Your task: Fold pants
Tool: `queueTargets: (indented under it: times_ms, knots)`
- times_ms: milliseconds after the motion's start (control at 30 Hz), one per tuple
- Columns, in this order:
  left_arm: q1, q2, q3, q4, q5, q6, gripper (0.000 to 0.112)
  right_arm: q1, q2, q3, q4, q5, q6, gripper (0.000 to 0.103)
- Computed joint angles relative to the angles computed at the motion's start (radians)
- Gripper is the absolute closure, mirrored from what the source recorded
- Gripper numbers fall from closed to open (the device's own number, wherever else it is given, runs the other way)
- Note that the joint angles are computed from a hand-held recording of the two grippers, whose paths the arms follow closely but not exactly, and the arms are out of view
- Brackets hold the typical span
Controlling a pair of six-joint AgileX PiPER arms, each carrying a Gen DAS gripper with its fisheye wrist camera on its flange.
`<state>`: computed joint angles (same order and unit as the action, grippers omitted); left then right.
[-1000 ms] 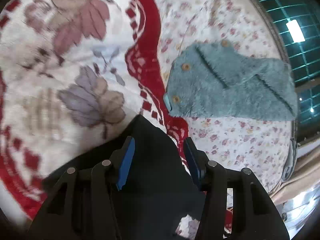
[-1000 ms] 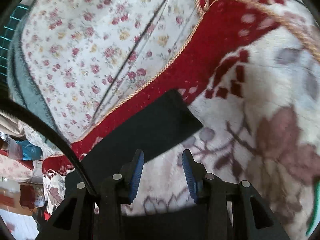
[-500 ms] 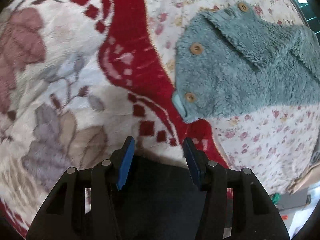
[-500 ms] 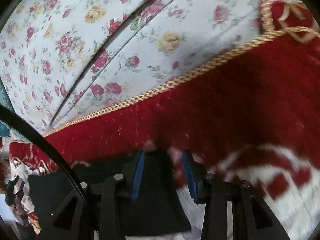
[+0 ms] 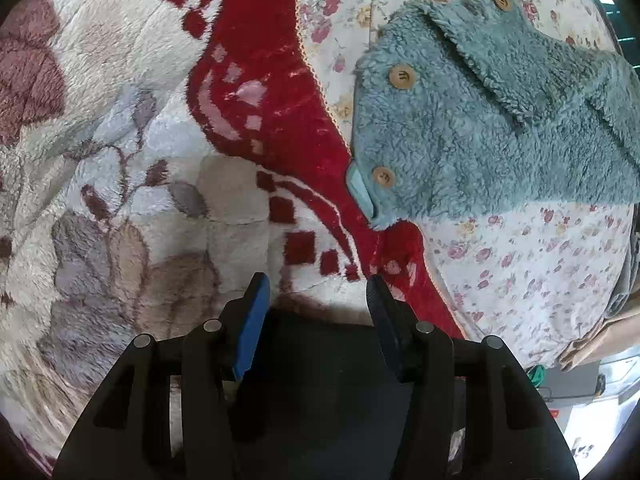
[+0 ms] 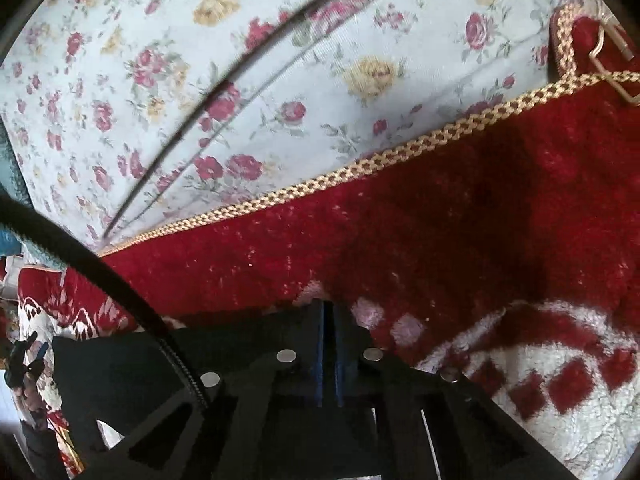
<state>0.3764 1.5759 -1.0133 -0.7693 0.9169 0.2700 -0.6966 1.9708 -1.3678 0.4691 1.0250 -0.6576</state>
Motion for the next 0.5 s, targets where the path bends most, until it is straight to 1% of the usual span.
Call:
queueTargets:
  times_ms: [133,233,300,433,500]
  knots:
    - [0.002,0.051,-0.037,-0.003,0.025,0.015,0.062,0.025,-0.042,0.061,-0.001,-0.050,-0.010,0.100]
    - [-0.026,0.106,-0.072,0.008,0.042,0.006,0.062,0.043,-0.062,0.092,-0.011,-0.076,-0.015,0.100]
    - [-0.056,0.132,-0.091,0.041,0.049,-0.005,0.062,0.056,-0.073,0.112,-0.016,-0.090,-0.016,0.100]
    - [-0.094,0.129,-0.086,0.113,0.031,-0.016,0.062,0.073,-0.095,0.146,-0.021,-0.108,-0.021,0.100]
    - [-0.091,0.123,-0.080,0.114,0.031,0.003,0.062,0.074,-0.102,0.156,-0.014,-0.115,-0.024,0.100]
